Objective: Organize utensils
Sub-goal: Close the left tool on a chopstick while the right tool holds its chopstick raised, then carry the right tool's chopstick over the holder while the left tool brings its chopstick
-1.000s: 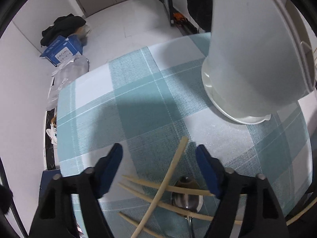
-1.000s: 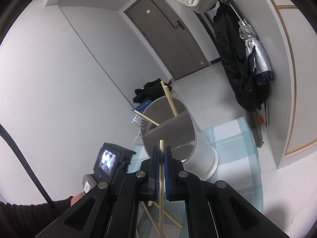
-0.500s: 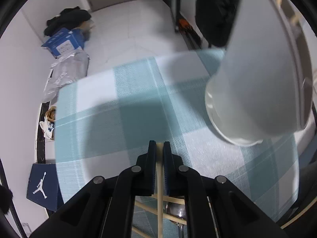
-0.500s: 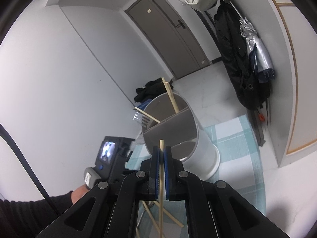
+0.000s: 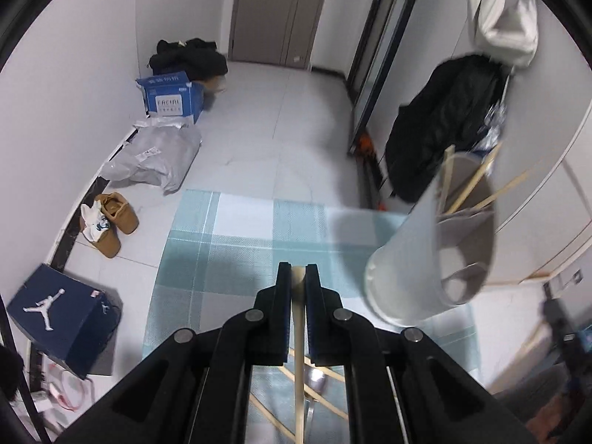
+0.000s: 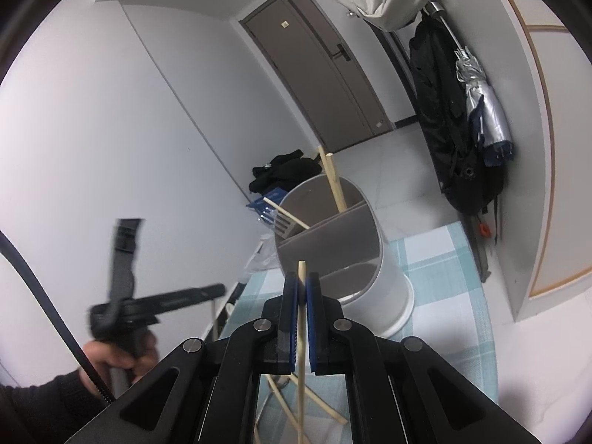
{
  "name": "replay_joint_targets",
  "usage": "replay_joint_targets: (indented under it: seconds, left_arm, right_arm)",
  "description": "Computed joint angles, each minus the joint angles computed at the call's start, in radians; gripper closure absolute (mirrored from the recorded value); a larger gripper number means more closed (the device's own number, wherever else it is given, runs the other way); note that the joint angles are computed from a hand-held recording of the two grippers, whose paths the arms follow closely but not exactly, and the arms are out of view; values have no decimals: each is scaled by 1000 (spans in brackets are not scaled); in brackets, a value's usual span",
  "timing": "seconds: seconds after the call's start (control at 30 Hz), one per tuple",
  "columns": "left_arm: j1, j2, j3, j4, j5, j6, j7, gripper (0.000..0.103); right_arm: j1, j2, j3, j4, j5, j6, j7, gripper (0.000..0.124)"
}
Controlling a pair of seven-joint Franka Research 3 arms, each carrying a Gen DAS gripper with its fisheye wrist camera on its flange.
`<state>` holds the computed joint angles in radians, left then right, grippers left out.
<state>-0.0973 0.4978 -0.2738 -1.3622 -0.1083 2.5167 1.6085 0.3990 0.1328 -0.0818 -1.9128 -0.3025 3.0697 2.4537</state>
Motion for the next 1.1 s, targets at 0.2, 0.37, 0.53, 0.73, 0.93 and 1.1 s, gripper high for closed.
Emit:
replay_joint_targets:
  seconds: [0.2, 0.37, 0.53, 0.73, 0.93, 1.1]
  left_arm:
    - [46, -68, -34, -105, -78, 118, 36, 99]
    - [81, -117, -70, -170, -178, 193, 84, 99]
    - [100, -165, -95, -224, -273, 274, 143, 99]
    - [108, -202, -120, -249, -373, 346, 217, 99]
    - [107, -186, -151, -212, -425, 381, 320, 99]
    - [113, -164, -177, -168, -471, 395, 365, 99]
  right_arm:
    - [45, 2, -37, 26, -143, -26, 80, 120]
    - [37, -3, -21, 42, -222, -42, 143, 120]
    - [22, -11, -3, 64, -276, -52, 184, 120]
    - [7, -11, 20, 103, -308, -58, 153, 120]
    - [-3, 4, 26, 150, -295, -58, 99, 120]
    - [-7, 23, 15, 199, -258, -60, 42, 120]
